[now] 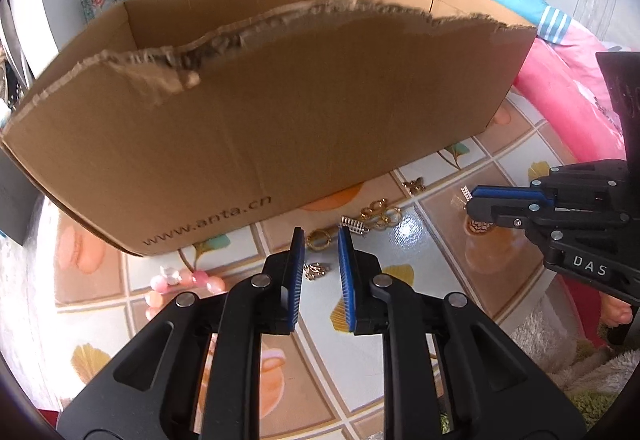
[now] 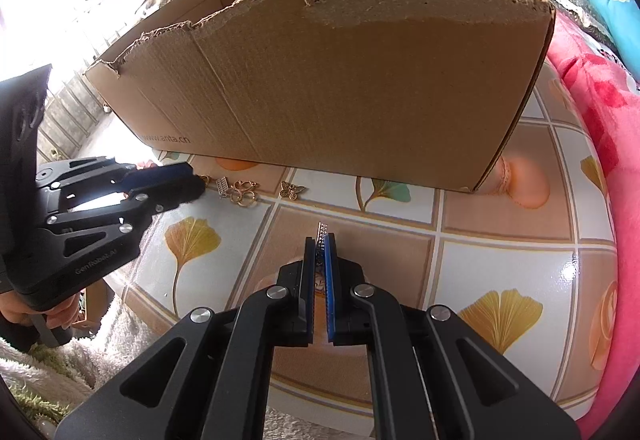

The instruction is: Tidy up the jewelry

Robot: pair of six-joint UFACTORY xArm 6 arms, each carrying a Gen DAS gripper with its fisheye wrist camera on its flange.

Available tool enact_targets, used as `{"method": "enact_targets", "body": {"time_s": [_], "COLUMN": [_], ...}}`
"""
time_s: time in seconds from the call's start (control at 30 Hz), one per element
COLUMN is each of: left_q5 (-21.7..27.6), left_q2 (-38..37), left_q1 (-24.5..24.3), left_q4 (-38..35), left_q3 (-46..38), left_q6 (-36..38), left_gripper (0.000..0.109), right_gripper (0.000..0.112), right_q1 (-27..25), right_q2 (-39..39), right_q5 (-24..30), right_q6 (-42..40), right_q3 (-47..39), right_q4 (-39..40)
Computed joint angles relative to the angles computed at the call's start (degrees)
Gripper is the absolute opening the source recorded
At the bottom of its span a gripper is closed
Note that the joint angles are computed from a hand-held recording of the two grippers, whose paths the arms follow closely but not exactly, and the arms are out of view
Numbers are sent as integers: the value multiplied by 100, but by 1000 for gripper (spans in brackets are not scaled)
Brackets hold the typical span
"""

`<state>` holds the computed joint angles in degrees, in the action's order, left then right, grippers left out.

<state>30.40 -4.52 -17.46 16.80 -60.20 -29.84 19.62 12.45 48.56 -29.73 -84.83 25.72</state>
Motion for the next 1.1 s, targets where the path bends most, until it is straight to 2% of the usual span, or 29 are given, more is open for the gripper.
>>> {"method": "enact_targets", "body": {"time_s": [0.17, 0.27, 0.4, 0.47, 0.53, 0.6, 0.63, 0.83, 1.1], "left_q5": [39, 150, 159, 6, -326, -697, -761, -314, -10], "left_q2": [12, -10, -209, -378, -572, -721, -734, -361, -18], "left_q1": [4, 28, 50, 72, 115, 163, 172, 164, 140], "left_q4": [34, -326, -450, -421, -416, -462, -547, -167, -486], "left_q3": [-19, -76, 42, 178, 410, 611, 637, 303, -38], "left_q6": [16, 289, 317, 276, 239, 258, 345, 303, 773], "left_gripper": [16, 16, 16, 22, 42, 46, 46, 45, 21], "right_gripper": [4, 4, 4, 4, 4, 4, 4, 4, 4], "right_q1": [3, -18, -11, -12, -10, -14, -9, -8, -6], "right_q2": [2, -5, -6, -5, -5, -2, -4, -8, 0], "right_q5": [4, 26, 14, 14, 10, 16, 11, 7, 2], "right_q6": [1, -22, -13, -15, -11, -11, -7, -12, -5], "right_q3": [-8, -13, -12, -13, -13, -19, -15, -18, -30], "right_q4": [0, 6, 18, 19, 12, 16, 11, -7, 0]}}
